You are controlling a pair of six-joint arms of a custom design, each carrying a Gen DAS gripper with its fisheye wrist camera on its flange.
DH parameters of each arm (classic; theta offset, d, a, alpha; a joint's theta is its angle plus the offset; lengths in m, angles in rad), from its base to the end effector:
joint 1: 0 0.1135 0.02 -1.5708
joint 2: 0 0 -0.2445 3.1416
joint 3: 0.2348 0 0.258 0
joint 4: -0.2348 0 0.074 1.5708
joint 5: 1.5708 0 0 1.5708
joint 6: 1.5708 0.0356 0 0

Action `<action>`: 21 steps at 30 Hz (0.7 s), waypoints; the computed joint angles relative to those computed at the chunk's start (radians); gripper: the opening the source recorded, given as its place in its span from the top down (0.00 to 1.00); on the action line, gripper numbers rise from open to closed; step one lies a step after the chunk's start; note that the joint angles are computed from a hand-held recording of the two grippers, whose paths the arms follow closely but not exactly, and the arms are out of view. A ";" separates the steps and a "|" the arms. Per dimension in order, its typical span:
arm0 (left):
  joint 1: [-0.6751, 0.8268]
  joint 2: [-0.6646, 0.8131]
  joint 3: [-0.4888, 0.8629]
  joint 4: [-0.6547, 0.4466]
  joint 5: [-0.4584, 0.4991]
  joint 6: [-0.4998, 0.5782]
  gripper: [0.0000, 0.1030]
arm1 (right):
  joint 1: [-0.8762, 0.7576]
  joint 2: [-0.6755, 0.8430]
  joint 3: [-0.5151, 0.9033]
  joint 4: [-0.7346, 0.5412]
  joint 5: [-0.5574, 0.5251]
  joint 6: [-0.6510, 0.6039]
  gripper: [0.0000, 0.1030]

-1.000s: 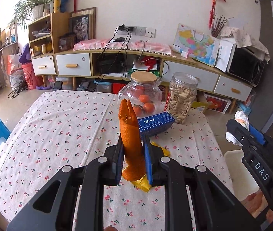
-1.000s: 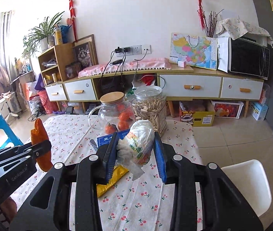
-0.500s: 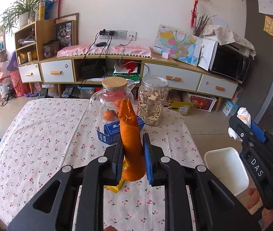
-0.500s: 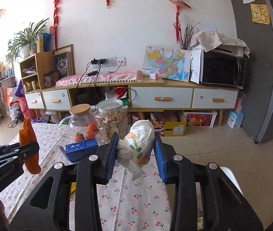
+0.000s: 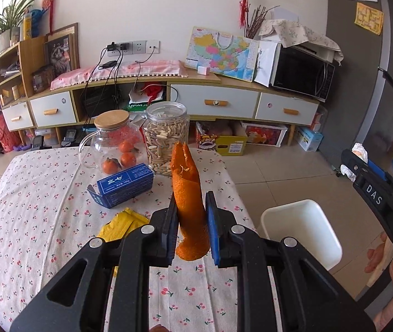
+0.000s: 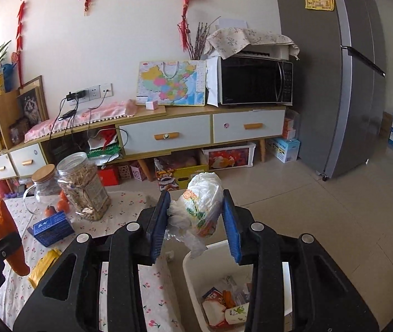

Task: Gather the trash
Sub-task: 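Carry the white plastic bag to the white bin and open the right tool, then carry the orange peel over the white bin and open the left tool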

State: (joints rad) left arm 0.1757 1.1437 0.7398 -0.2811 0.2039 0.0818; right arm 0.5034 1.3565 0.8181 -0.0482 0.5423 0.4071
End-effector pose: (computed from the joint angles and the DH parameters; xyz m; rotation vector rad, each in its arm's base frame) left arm 0.2546 0.0379 0.2237 0.0035 2.2405 -0.0908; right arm 0.2727 0.1292 0.2174 0.2057 2.0546 -0.0285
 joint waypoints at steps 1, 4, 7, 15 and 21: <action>-0.021 0.002 0.001 0.002 -0.009 -0.007 0.81 | -0.028 -0.004 0.003 -0.018 -0.018 0.012 0.64; -0.099 0.028 0.024 0.006 -0.038 -0.041 0.81 | -0.109 -0.014 0.001 -0.060 -0.066 0.036 0.47; -0.177 0.055 0.046 0.012 -0.066 -0.069 0.81 | -0.165 -0.038 -0.021 -0.068 -0.081 0.069 0.37; -0.386 0.162 0.124 0.033 -0.135 -0.142 0.81 | -0.320 -0.141 -0.076 -0.093 -0.088 0.135 0.09; -0.512 0.294 0.227 0.029 -0.152 -0.200 0.81 | -0.458 -0.166 -0.077 -0.122 -0.136 0.148 0.07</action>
